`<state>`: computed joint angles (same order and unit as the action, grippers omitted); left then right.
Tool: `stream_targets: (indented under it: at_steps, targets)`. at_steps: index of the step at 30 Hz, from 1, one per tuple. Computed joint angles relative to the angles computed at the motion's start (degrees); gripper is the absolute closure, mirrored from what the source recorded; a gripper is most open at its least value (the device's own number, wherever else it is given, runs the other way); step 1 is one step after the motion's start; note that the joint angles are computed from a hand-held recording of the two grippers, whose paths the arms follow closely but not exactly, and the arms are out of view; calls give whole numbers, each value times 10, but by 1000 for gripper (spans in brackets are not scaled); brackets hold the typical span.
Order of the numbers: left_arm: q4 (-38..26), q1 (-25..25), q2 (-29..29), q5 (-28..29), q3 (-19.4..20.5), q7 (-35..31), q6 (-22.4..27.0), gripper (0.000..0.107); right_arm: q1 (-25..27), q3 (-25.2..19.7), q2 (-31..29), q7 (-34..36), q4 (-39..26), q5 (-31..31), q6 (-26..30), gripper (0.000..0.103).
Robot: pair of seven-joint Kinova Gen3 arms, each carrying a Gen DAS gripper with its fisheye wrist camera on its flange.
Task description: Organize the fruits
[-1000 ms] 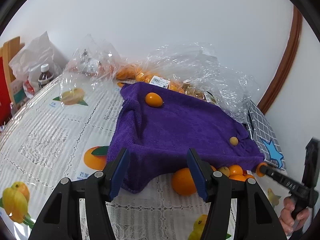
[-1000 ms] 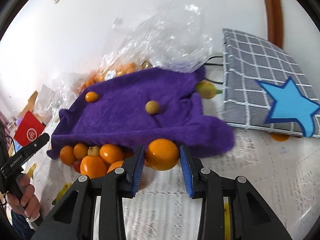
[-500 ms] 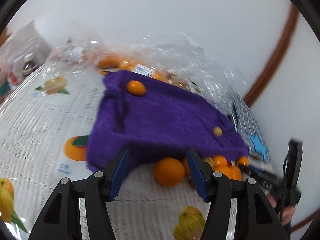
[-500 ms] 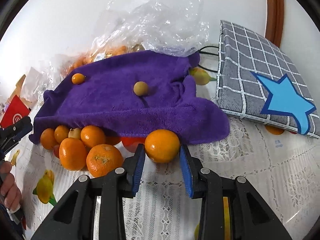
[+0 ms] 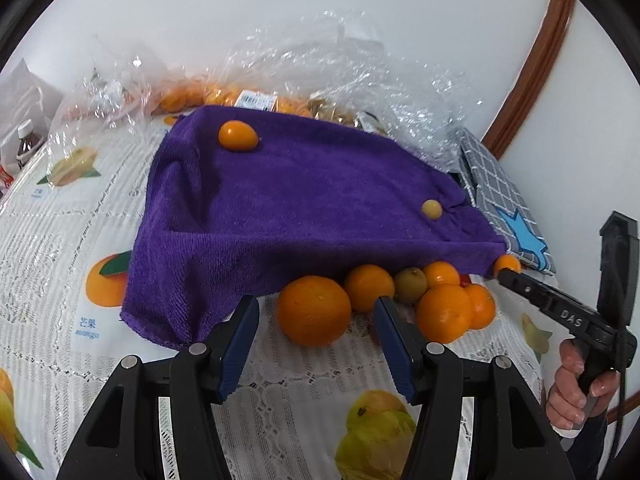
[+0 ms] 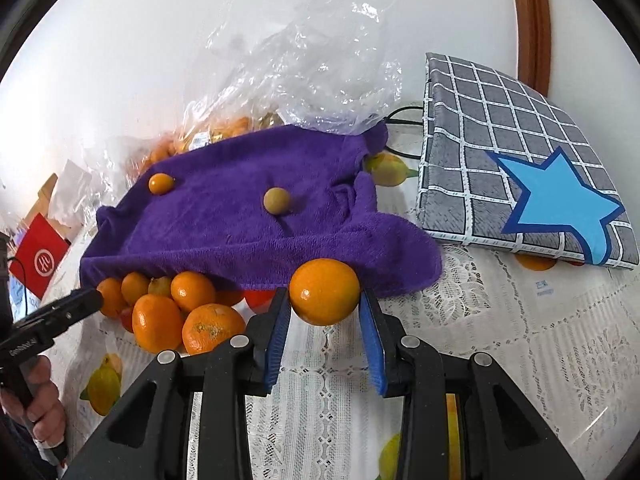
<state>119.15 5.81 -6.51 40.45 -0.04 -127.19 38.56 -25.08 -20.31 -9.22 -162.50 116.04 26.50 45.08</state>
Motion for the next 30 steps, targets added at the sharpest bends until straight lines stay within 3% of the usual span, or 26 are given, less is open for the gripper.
stream_targets:
  at_steps: [3,8,18,30]
  targets:
    - [-9,1,11,-19,9,22,3,53,1,2,-2,1,2,-3,-6,68]
    - [-13,3,14,-53,25,60,-5,68,-1,-1,2,3,-1,0,-4,68]
    - [9,19,-16,-26,5,33,-24,69,-4,2,-2,1,9,7,-25,68]
    - [16,17,-29,43,-25,-25,-1,69,21,-6,-30,-15,33,-4,-61,68]
